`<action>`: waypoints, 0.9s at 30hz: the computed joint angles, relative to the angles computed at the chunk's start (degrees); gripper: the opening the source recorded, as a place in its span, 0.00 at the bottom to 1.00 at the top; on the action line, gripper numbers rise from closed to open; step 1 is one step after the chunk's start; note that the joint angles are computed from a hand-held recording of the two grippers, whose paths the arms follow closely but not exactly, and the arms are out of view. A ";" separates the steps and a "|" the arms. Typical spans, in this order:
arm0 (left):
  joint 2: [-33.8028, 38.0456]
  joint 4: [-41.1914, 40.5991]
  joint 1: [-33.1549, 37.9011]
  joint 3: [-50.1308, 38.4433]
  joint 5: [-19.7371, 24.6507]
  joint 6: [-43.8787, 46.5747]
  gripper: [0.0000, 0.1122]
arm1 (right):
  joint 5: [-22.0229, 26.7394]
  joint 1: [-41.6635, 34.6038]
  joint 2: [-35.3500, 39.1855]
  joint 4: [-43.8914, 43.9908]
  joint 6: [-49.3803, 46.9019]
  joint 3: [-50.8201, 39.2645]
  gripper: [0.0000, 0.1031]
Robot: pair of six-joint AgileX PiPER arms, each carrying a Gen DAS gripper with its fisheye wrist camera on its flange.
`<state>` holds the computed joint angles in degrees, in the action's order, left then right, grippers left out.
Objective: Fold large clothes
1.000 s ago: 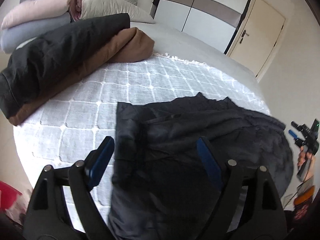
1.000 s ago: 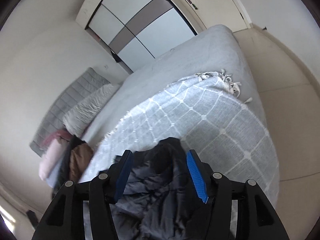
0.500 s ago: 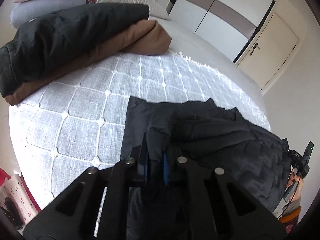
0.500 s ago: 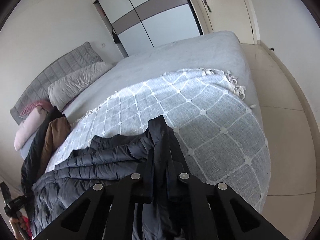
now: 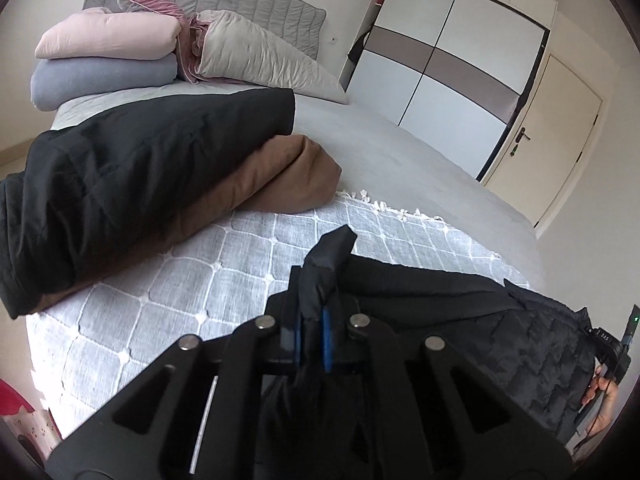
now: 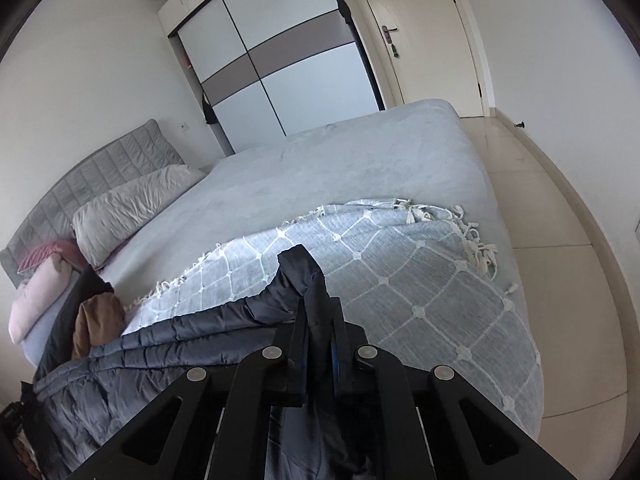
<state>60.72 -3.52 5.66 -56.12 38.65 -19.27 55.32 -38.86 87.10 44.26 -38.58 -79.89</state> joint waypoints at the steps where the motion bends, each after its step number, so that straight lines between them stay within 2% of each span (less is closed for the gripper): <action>1: 2.07 2.54 -1.05 0.15 -1.70 -2.10 0.08 | -2.63 2.76 1.47 -2.05 1.51 -0.63 0.07; 5: 11.87 11.30 -2.84 1.06 -8.64 -9.64 0.08 | -11.91 10.99 7.04 -9.56 5.46 -0.84 0.07; 8: 17.36 18.10 -3.65 2.93 -12.78 -15.94 0.08 | -15.70 15.01 11.93 -15.64 10.13 -1.80 0.07; 11: 22.33 13.83 -1.87 2.99 -14.43 -12.63 0.08 | -14.41 15.83 17.00 -18.51 14.85 -4.66 0.07; 13: 23.38 9.80 -0.85 2.62 -13.80 -9.04 0.10 | -12.53 15.29 19.18 -18.12 16.04 -5.98 0.10; 15: 21.98 13.89 -2.10 2.18 -11.25 -12.76 0.15 | -11.20 14.28 19.52 -16.23 15.18 -6.30 0.12; 16: 20.97 18.12 -3.46 1.96 -9.72 -16.58 0.23 | -11.27 13.79 18.63 -15.33 14.40 -5.70 0.14; 17: 19.68 21.99 -5.14 1.55 -7.98 -19.84 0.37 | -11.89 13.63 17.06 -15.33 14.07 -4.69 0.18; 18: 18.08 24.30 -6.72 1.19 -6.74 -21.68 0.47 | -12.46 13.63 15.44 -15.45 13.93 -3.81 0.22; 19: 16.77 25.50 -8.22 0.67 -5.93 -22.80 0.65 | -12.81 13.74 13.24 -14.73 13.17 -2.62 0.34; 20: 14.76 27.34 -11.15 0.19 -4.68 -25.12 0.73 | -12.80 13.94 10.67 -12.96 11.53 -0.97 0.54; 22: 13.53 27.22 -16.35 -2.28 -2.54 -25.83 0.74 | -12.68 15.71 5.99 -10.70 10.05 1.94 0.68; 24: 13.96 22.81 -21.41 -5.21 -0.85 -22.08 0.77 | -12.23 20.99 2.18 -12.61 10.49 4.26 0.68; 27: 16.45 20.95 -27.49 -6.42 -1.49 -21.78 0.78 | -10.44 31.58 -1.39 -16.70 9.15 7.42 0.68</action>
<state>77.18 17.42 -21.83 -62.54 37.16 -41.05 44.89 -7.28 85.71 27.55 -29.43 -72.47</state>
